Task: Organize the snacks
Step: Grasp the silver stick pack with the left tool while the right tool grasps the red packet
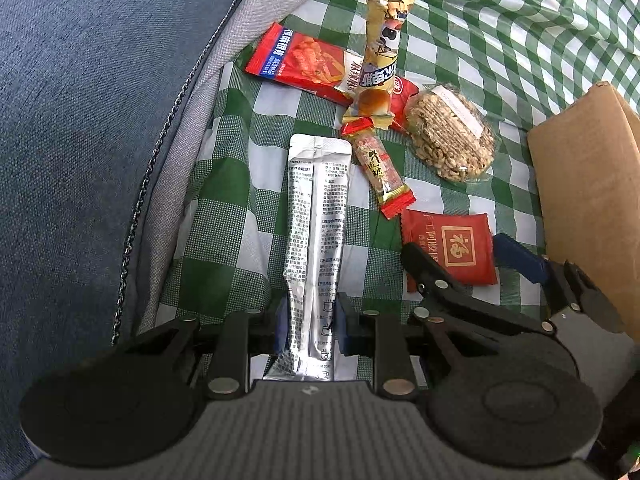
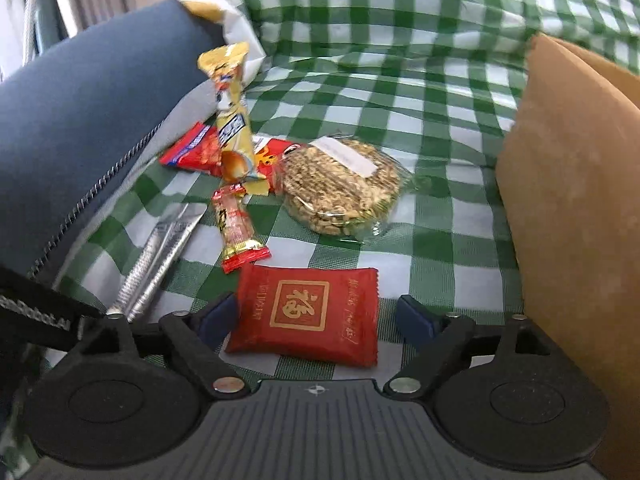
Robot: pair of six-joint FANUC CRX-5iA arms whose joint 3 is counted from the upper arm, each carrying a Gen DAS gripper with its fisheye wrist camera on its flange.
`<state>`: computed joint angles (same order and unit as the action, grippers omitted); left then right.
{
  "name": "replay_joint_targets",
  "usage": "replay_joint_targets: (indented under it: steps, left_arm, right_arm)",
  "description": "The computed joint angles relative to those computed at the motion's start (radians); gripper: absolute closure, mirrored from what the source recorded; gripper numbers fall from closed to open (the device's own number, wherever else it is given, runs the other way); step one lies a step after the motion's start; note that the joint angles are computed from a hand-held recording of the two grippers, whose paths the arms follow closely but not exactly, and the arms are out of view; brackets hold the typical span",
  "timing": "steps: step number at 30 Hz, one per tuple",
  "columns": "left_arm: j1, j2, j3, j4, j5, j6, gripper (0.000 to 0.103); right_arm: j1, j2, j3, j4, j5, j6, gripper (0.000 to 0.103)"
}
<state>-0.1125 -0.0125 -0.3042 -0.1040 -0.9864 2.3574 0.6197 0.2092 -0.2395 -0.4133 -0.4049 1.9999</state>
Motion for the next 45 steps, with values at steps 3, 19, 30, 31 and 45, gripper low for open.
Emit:
replay_joint_targets:
  steps: [3, 19, 30, 31, 45]
  left_arm:
    - [-0.007, 0.004, 0.006, -0.005, -0.005, 0.009, 0.077]
    - [-0.028, 0.022, 0.03, -0.027, -0.007, -0.006, 0.077]
    - [-0.073, -0.032, 0.019, -0.073, 0.062, 0.035, 0.077]
    - [-0.078, -0.04, 0.016, -0.077, 0.071, 0.041, 0.077]
    - [-0.176, -0.115, 0.03, -0.223, 0.118, 0.241, 0.077]
  right_arm:
    - [0.01, -0.001, -0.012, 0.025, 0.017, -0.016, 0.014]
    - [-0.006, -0.072, -0.058, -0.047, 0.079, 0.144, 0.044]
    - [-0.047, -0.185, -0.104, -0.152, 0.085, 0.324, 0.044]
    - [-0.057, -0.195, -0.106, -0.173, 0.077, 0.352, 0.044]
    - [-0.147, -0.345, -0.131, -0.268, -0.038, 0.455, 0.044]
